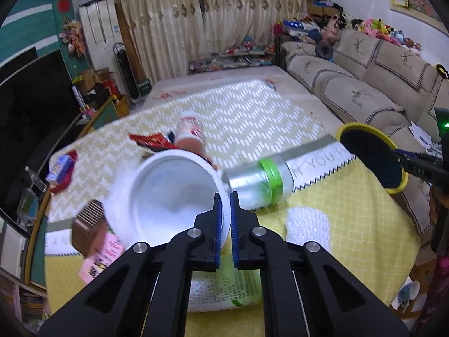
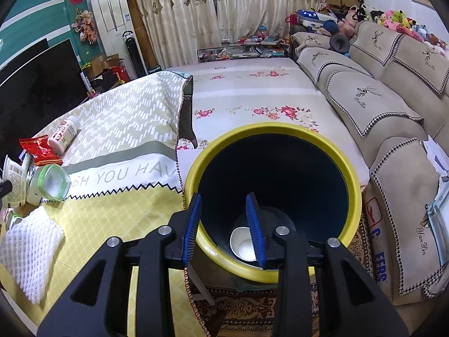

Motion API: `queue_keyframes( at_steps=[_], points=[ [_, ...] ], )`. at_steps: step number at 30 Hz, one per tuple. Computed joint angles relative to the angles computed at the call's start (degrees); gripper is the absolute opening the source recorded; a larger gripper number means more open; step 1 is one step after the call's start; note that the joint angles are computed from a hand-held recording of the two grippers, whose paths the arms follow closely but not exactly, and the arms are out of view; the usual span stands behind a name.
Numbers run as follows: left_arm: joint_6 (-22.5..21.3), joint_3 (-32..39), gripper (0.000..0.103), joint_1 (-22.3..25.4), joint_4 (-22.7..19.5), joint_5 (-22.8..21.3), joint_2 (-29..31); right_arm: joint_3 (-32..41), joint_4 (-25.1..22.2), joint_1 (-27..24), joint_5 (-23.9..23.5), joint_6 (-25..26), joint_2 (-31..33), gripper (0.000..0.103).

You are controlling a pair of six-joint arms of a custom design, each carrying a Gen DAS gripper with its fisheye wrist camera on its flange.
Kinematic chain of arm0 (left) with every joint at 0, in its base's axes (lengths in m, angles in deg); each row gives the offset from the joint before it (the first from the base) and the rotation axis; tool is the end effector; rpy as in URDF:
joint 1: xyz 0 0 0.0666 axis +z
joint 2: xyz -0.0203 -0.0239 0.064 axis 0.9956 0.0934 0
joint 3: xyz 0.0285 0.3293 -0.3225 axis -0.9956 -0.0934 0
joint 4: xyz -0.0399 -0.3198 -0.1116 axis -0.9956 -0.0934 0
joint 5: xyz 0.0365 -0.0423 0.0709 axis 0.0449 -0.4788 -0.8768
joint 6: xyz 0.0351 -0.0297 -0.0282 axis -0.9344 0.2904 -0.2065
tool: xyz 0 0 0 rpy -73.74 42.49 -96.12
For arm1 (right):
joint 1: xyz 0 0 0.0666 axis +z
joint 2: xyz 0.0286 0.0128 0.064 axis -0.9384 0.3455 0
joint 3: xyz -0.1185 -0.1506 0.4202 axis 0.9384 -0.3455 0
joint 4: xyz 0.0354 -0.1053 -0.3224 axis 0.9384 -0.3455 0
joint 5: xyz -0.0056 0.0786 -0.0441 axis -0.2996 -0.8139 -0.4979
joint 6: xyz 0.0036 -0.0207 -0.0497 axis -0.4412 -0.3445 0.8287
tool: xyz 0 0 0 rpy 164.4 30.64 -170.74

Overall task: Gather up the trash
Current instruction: 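Grasp the white plastic bowl with the left gripper and drop it into the bin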

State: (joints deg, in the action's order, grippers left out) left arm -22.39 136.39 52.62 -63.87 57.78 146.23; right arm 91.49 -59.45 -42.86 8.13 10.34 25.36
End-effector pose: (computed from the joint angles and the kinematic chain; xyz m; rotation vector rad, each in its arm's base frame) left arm 0.4099 -0.2519 0.3383 0.6402 2.2626 -0.1142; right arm 0.3281 0.1491 0.2933 0.4718 2.3368 -0.0016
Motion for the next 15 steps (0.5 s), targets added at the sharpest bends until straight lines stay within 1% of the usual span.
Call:
queue_keyframes(
  at_steps=[4,7,9,12,15],
  points=[
    [-0.9,0.1,0.006,-0.6,0.1,-0.3,-1.6,-0.5,0.3,0.4,0.7,-0.1,-1.2,0.032],
    [-1.6,0.3,0.006,-1.9,-0.1,-0.2,-2.7,-1.0,-0.3,0.9,2.5,-0.5,-2.6,0.032],
    [-2.1,0.7,0.006,-3.0,-0.3,0.2,-3.4,-1.6,-0.8,1.1,4.0,-1.0,-3.5,0.032],
    [-2.5,2.1,0.006,-5.2,-0.8,1.5,-3.6,-2.6,-2.9,1.2,7.4,-2.6,-4.9,0.032],
    [-3.3,4.4,0.006,-7.9,-1.2,2.5,-2.7,-4.2,-3.7,0.1,8.2,-3.8,-6.1,0.032]
  ],
)
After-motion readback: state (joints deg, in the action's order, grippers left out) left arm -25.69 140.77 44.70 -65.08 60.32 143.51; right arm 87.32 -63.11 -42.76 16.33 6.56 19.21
